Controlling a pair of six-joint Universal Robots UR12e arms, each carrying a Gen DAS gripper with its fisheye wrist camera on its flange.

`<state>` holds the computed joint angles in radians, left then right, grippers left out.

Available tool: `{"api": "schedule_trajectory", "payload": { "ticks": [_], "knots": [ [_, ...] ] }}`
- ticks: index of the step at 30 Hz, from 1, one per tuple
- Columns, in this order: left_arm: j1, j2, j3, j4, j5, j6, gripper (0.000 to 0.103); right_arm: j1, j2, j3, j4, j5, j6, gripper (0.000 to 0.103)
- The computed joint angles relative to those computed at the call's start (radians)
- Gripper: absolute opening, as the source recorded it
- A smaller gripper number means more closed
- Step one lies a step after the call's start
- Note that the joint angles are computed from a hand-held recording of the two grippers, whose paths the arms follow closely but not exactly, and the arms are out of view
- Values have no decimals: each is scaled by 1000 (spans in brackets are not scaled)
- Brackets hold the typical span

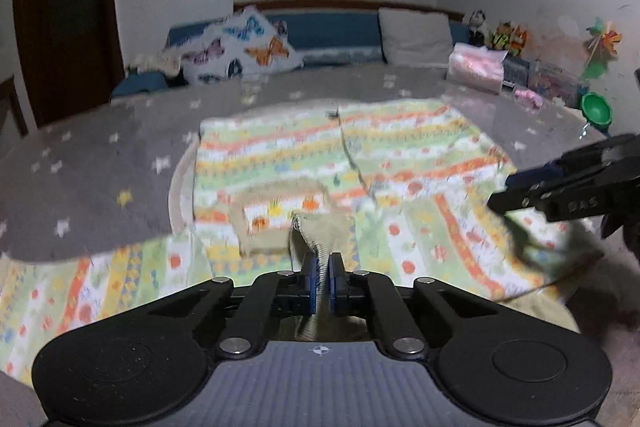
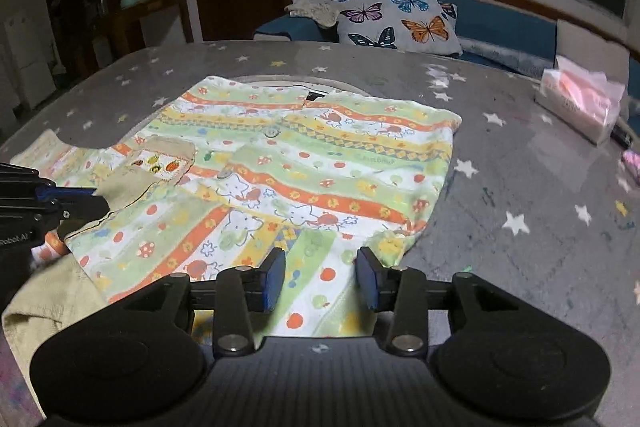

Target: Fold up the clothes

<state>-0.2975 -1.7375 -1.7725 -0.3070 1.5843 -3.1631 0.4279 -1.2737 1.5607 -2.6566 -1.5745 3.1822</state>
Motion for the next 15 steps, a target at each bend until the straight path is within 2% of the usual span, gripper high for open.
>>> {"api": "schedule_trajectory", "payload": {
  "ticks": [1, 2, 5, 6, 9, 12, 13, 15],
  "knots": [
    [0, 2, -5, 5, 8, -3, 12, 3, 0, -1, -2, 0, -5, 40],
    [0, 5, -9, 10, 18, -6, 17, 5, -1, -2, -4, 1, -10, 40],
    [0, 12, -16, 17, 56, -13, 43, 12, 3, -13, -11, 32, -33, 41],
    [1, 14, -19, 19, 66, -15, 47, 15, 6, -18, -13, 43, -37, 41],
    [6, 23, -28, 19, 91, -29, 53, 24, 21, -35, -12, 83, -44, 41],
    [12, 35, -44, 12, 115, -44, 53, 38, 34, -49, 2, 120, -70, 41],
    [15, 41, -49, 8, 123, -52, 53, 44, 37, -51, 11, 122, -81, 41],
    [23, 52, -61, 8, 132, -69, 53, 65, 40, -46, -10, 79, -122, 41]
  ]
}}
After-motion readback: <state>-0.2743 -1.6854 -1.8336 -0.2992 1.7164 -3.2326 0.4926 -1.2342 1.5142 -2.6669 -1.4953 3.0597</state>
